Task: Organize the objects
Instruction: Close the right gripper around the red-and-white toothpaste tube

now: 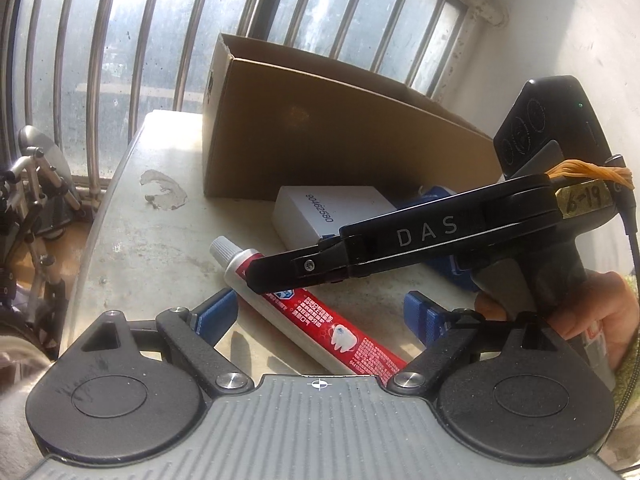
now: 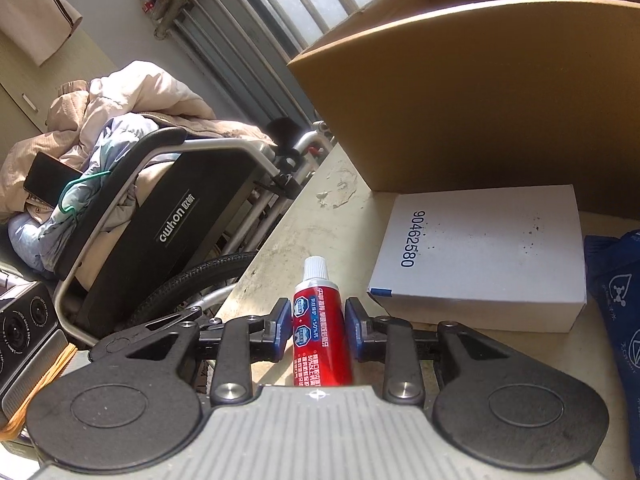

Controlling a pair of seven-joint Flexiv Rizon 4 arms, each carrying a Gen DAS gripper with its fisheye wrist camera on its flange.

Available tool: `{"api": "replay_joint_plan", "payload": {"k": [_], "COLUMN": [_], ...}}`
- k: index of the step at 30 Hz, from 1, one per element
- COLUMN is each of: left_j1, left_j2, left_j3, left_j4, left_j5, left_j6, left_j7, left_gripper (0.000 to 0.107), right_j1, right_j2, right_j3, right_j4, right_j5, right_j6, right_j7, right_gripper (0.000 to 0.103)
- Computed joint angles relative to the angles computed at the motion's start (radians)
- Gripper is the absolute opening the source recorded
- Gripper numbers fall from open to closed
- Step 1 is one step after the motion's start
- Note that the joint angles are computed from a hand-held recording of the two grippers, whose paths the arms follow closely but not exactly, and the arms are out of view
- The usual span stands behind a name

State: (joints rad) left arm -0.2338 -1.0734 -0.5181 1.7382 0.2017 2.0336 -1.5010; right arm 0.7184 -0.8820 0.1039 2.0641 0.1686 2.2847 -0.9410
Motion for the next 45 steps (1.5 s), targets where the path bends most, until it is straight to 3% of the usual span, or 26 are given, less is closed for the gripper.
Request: {"api": "replay_joint_plan", "payload": {"k": [6,15,19,35,45], "left_j1": [0.04,0.133,0.161,0.217,0.154], "left_j2": [0.009,-0.048,-0.081,-0.129,-0.08], "left_j3": [-0.04,-0.186,-0.234,-0.283,-0.195], "left_j4": [0.036,0.053,0.058,0.073,0.065], "left_j5": [0.025,0.038,0.033,0.068,0.063], "left_j6": [-0.034,-0.127,-0.126,-0.087,-0.033], "left_j7": [0.005,0.057,0.084,0.109,0.079], "left_gripper": [0.091,0.09,0.09,0.09,0.076], "right_j1": [-0.051,-0.119,-0.155,-0.228,-0.172], "right_j2": [0.015,-0.002,-0.025,-0.094,-0.058], "right_j3": [0.048,0.099,0.119,0.143,0.097], "right_j4": [0.073,0.122,0.118,0.094,0.088], "right_j5": [-0.011,-0.107,-0.164,-0.314,-0.266], "right_j6": [0.057,0.111,0.146,0.236,0.173], "right_j7": [0.035,0.101,0.139,0.266,0.236], "right_gripper": [0.033,0.033,0.033,0.034,0.035]}}
